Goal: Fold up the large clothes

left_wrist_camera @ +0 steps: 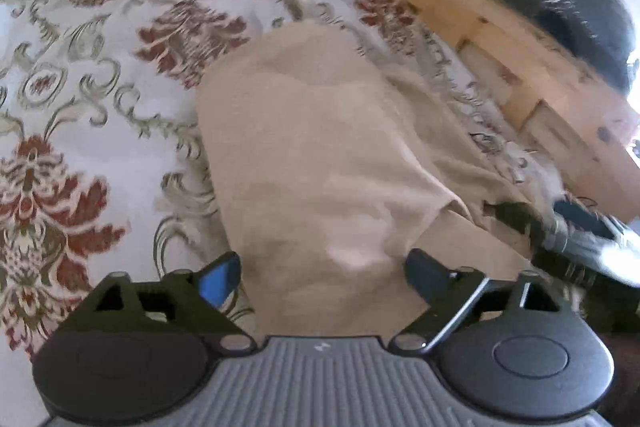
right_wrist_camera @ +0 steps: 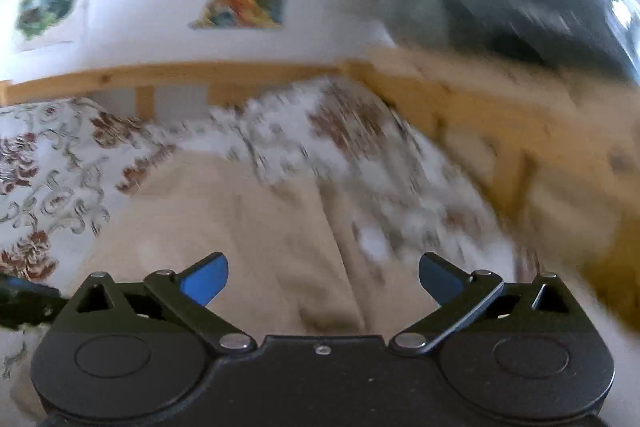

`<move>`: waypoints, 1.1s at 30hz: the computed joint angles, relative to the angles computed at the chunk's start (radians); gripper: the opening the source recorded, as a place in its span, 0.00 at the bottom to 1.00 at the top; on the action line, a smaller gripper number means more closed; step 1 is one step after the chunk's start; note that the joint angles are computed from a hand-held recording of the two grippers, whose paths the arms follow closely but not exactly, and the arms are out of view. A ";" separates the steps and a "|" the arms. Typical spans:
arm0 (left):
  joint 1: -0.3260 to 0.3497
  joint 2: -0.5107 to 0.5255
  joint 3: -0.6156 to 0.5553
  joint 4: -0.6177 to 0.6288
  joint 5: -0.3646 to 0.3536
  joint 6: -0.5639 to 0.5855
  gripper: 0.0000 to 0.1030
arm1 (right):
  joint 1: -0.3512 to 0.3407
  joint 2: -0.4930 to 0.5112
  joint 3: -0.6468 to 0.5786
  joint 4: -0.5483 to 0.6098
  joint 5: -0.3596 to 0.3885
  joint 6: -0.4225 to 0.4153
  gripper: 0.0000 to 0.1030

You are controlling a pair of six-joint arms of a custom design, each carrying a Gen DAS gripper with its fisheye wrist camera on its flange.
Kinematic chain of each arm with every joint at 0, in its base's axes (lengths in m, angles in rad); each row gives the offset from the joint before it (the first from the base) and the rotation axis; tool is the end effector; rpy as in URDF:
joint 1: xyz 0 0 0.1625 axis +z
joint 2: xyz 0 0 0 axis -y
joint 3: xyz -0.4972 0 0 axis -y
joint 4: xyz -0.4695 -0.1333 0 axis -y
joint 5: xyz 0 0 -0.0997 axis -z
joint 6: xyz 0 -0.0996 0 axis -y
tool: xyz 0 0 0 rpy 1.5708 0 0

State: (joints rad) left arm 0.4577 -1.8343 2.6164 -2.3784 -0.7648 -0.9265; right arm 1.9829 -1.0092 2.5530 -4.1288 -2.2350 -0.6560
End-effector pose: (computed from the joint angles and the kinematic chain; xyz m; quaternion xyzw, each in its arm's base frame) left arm -0.1830 -0.3188 0.2453 0.0807 0.9163 -0.3403 0.1953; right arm 0.2248 -0.3347 0.1572 0.2844 -0.7919 0.4210 0.3387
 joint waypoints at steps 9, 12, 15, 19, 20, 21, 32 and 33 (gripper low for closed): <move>-0.018 0.041 0.037 -0.031 0.057 -0.001 0.99 | -0.140 0.096 -0.005 -0.109 0.003 0.004 0.99; -0.025 0.030 0.038 -0.030 0.055 -0.015 0.99 | -0.138 0.073 -0.001 -0.081 0.019 0.015 0.96; -0.020 -0.010 0.040 -0.047 0.031 -0.036 0.98 | -0.147 0.026 0.012 -0.036 0.068 0.074 0.95; -0.089 -0.091 0.113 -0.220 0.129 -0.085 0.99 | -0.170 -0.018 0.044 -0.089 0.215 0.145 0.94; -0.088 -0.093 0.115 -0.247 0.143 -0.079 0.99 | -0.183 -0.018 0.048 -0.116 0.259 0.151 0.95; -0.075 -0.086 0.107 -0.252 0.145 -0.069 0.99 | -0.197 -0.010 0.046 -0.139 0.288 0.153 0.95; 0.192 0.037 0.063 -0.456 -0.122 0.052 1.00 | -0.258 -0.017 0.032 -0.023 0.317 0.180 0.77; 0.199 0.042 0.064 -0.472 -0.133 0.062 1.00 | -0.263 -0.030 0.038 -0.005 0.327 0.196 0.77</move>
State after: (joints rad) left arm 0.6570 -1.7927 2.6807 -2.8500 -0.8981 -0.8644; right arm 1.7200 -1.0395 2.5907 -4.1342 -1.9077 -0.4602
